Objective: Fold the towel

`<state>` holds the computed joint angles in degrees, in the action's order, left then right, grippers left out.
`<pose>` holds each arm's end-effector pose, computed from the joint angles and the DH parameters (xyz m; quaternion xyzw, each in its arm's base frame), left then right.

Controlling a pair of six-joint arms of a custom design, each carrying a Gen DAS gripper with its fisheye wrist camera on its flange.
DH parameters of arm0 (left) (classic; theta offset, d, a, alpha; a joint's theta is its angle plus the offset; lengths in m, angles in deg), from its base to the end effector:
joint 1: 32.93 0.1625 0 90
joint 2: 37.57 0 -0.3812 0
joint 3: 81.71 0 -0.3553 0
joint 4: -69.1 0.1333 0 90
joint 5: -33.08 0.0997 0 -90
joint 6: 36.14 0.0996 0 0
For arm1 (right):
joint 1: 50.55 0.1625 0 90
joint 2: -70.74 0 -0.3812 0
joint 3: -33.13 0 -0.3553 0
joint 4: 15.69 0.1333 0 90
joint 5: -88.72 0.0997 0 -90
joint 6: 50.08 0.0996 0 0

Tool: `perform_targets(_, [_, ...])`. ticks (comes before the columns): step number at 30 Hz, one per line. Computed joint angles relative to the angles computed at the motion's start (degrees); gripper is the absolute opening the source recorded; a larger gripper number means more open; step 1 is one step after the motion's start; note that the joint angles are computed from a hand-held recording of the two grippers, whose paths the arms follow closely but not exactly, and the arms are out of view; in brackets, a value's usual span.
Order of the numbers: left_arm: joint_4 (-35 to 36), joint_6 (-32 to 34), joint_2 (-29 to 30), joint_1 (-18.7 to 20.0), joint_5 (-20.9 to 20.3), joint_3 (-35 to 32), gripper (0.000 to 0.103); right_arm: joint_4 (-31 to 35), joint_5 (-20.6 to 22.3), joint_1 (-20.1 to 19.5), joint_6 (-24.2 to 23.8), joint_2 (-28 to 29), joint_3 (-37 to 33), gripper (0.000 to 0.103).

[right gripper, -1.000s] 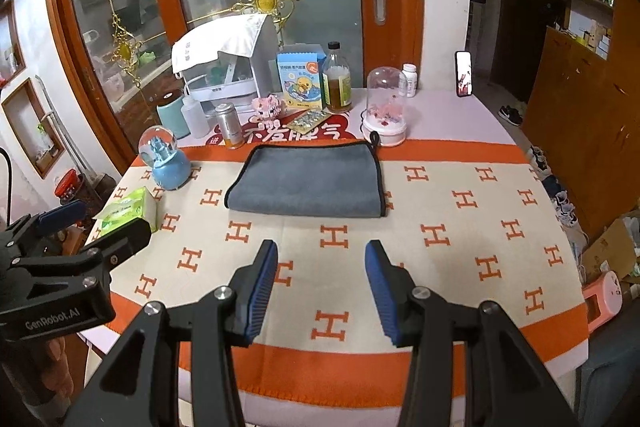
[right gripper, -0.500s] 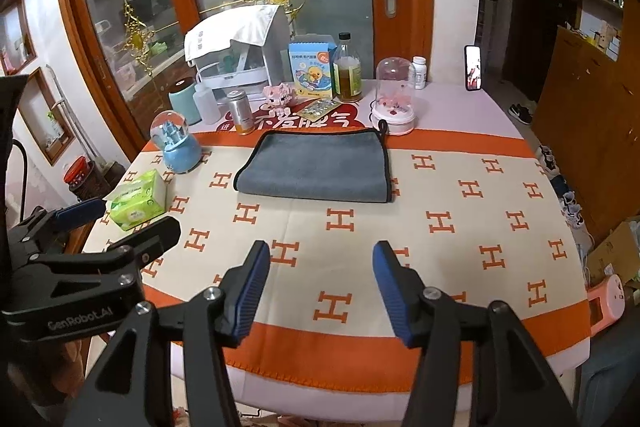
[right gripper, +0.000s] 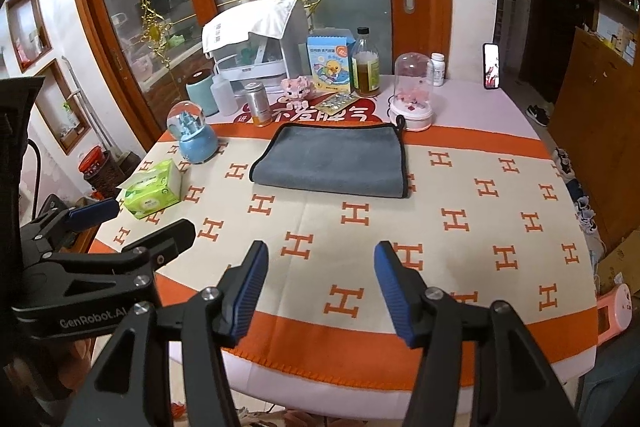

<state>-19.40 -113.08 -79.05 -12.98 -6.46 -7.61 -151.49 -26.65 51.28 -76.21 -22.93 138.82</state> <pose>-0.5222 -0.4131 0.1150 0.0729 0.8708 -0.3153 0.3702 0.1822 -0.4278 0.4496 0.2433 -0.9035 0.2551 0.2438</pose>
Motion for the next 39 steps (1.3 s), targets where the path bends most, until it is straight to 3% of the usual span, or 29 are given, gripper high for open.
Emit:
perform_targets(6, [-0.08,0.55,-0.07,-0.21,-0.14,0.19,0.102,-0.75,0.60,-0.34,-0.09,-0.25,0.00,0.068])
perform_targets(39, [-0.67,0.90,-0.58,-1.18,-0.25,1.09,0.102,-0.34,1.06,-0.90,1.01,-1.50,0.67,0.068])
